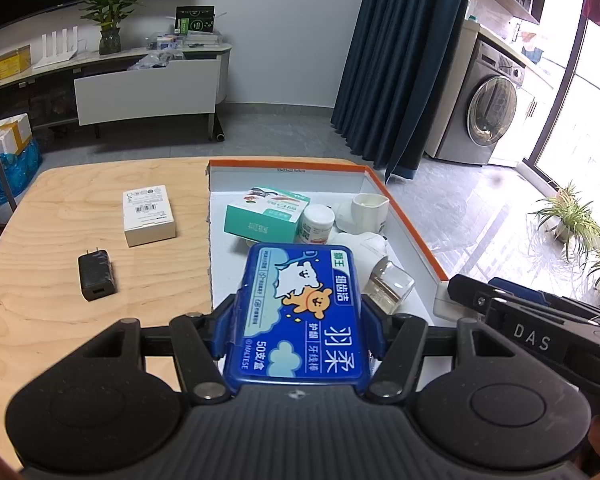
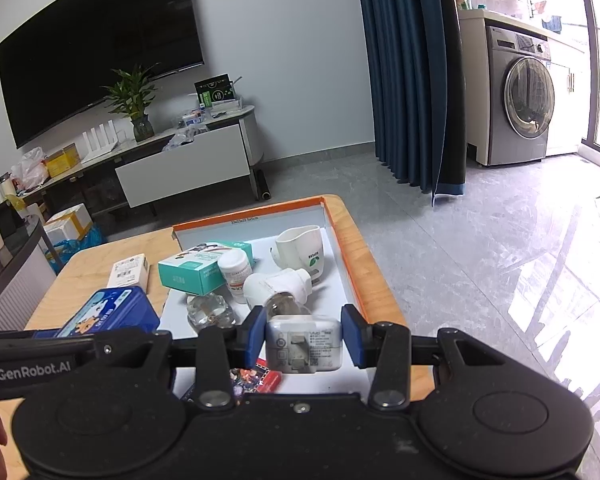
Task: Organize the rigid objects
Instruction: 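Carry blue tin with left tool while right tool carries white plug above lid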
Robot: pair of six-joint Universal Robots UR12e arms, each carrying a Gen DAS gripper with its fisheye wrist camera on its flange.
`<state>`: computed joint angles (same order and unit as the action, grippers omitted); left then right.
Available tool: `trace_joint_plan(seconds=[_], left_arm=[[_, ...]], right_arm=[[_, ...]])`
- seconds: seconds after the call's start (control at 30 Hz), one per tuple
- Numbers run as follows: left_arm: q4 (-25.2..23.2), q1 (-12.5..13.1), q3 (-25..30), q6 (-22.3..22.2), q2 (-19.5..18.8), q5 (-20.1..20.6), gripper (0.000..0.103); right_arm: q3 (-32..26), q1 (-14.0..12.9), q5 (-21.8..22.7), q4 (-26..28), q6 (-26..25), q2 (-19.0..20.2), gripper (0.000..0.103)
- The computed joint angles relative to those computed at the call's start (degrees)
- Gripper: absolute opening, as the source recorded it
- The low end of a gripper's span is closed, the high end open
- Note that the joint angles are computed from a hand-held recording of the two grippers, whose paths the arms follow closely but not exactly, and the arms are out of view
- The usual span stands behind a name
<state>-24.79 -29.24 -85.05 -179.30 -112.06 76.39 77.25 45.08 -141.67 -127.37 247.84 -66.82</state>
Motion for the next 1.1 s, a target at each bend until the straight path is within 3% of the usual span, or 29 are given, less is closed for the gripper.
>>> trace_joint_plan(seconds=[1.1], left_arm=[[-1.6, -0.2, 1.0, 0.8, -0.9, -0.2, 0.063]], right_arm=[[0.6, -0.7, 2.7, 0.8, 1.0, -0.3, 0.051]])
